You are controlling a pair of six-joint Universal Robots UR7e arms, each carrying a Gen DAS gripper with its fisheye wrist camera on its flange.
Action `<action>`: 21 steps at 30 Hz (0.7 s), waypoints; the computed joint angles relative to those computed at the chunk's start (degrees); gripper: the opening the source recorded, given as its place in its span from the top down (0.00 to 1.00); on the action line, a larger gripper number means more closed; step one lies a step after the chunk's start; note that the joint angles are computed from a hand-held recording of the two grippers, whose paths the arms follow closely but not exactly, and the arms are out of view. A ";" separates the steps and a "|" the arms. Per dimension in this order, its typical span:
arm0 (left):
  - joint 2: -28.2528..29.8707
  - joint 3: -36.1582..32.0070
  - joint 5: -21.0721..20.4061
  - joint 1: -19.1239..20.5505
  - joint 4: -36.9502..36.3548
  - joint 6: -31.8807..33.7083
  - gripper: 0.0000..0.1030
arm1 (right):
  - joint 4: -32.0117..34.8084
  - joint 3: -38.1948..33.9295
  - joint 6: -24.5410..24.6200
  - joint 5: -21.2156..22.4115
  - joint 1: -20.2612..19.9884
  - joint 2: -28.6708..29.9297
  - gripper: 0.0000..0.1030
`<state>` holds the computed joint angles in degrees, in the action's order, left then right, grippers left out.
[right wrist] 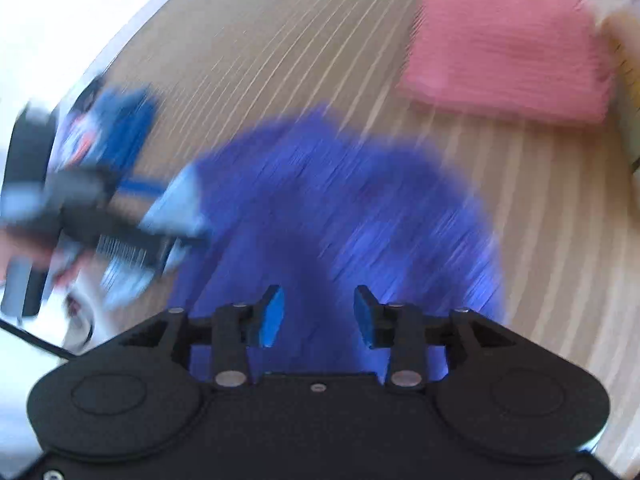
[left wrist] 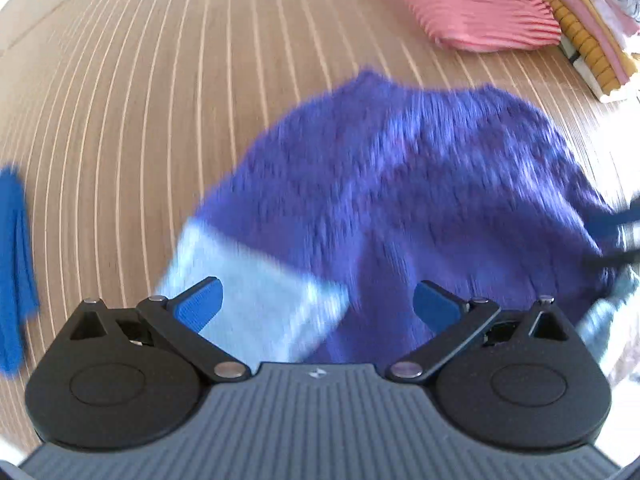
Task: Fold clothes
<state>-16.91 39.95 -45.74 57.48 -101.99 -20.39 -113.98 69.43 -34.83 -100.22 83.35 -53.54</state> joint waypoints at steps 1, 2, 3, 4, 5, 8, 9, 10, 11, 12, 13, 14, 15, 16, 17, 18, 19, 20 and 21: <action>-1.72 3.00 -0.34 -0.42 0.32 -2.35 0.00 | 1.12 2.20 -0.51 -0.31 -0.19 -1.34 0.53; -2.72 5.21 -0.94 -0.79 0.72 -4.55 0.00 | 1.32 4.66 -1.57 -1.35 -0.24 -2.84 0.49; -3.44 7.01 -1.62 -1.07 1.08 -6.37 0.00 | 0.68 6.87 -3.21 -2.58 -0.17 -4.06 0.46; -4.18 8.77 -2.32 -1.35 1.42 -8.05 0.00 | -0.97 9.55 -5.42 -3.81 -0.10 -5.68 0.45; -4.69 10.22 -2.87 -1.60 1.66 -9.34 0.00 | -3.01 12.20 -7.56 -4.83 -0.09 -7.21 0.41; -5.75 13.57 -3.92 -2.56 1.76 -11.08 0.00 | -9.58 17.74 -13.83 -7.23 -0.13 -9.57 0.47; -6.03 14.49 -4.20 -2.91 1.85 -11.50 0.00 | -12.14 19.19 -16.16 -8.28 -0.03 -10.01 0.62; -6.28 15.38 -4.49 -3.26 1.95 -11.92 0.00 | -13.33 20.01 -17.63 -9.40 0.06 -10.47 0.72; -6.20 15.68 -4.74 -3.58 2.15 -12.20 0.00 | -13.31 20.64 -18.13 -10.83 0.12 -11.35 0.96; -6.03 15.74 -5.11 -3.87 2.26 -12.25 0.00 | -13.43 21.25 -18.40 -12.46 0.00 -12.46 0.97; -5.96 15.95 -5.45 -4.17 2.01 -12.15 0.00 | -13.77 21.81 -18.70 -14.12 -0.20 -13.56 0.97; -5.89 16.14 -5.64 -4.44 1.64 -11.95 0.00 | -14.14 22.34 -19.05 -15.77 -0.41 -14.65 0.98; -5.80 16.29 -5.78 -4.69 1.29 -11.72 0.00 | -14.55 22.85 -19.45 -17.42 -0.62 -15.70 0.99; -5.70 16.42 -5.93 -4.94 0.96 -11.49 0.00 | -14.99 23.33 -19.89 -19.05 -0.85 -16.74 0.99; -5.62 16.54 -6.10 -5.13 0.77 -11.41 0.00 | -17.08 24.12 -21.22 -21.20 -0.98 -17.68 0.99; -5.55 16.65 -6.28 -5.30 0.67 -11.42 0.00 | -19.63 24.74 -22.70 -23.30 -1.30 -18.50 0.99; -5.54 16.72 -6.62 -5.41 0.82 -11.52 0.00 | -21.31 24.75 -22.59 -24.50 -1.88 -19.01 0.99; -5.55 16.75 -7.04 -5.50 1.09 -11.67 0.00 | -22.61 24.49 -21.77 -25.34 -2.51 -19.36 0.99; -5.26 16.63 -7.25 -5.56 1.18 -11.71 0.00 | -21.62 23.55 -19.26 -24.84 -3.18 -19.66 0.98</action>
<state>-22.17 56.58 -52.99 51.93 -100.81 -32.10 -135.60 92.98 -54.09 -125.06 80.17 -73.19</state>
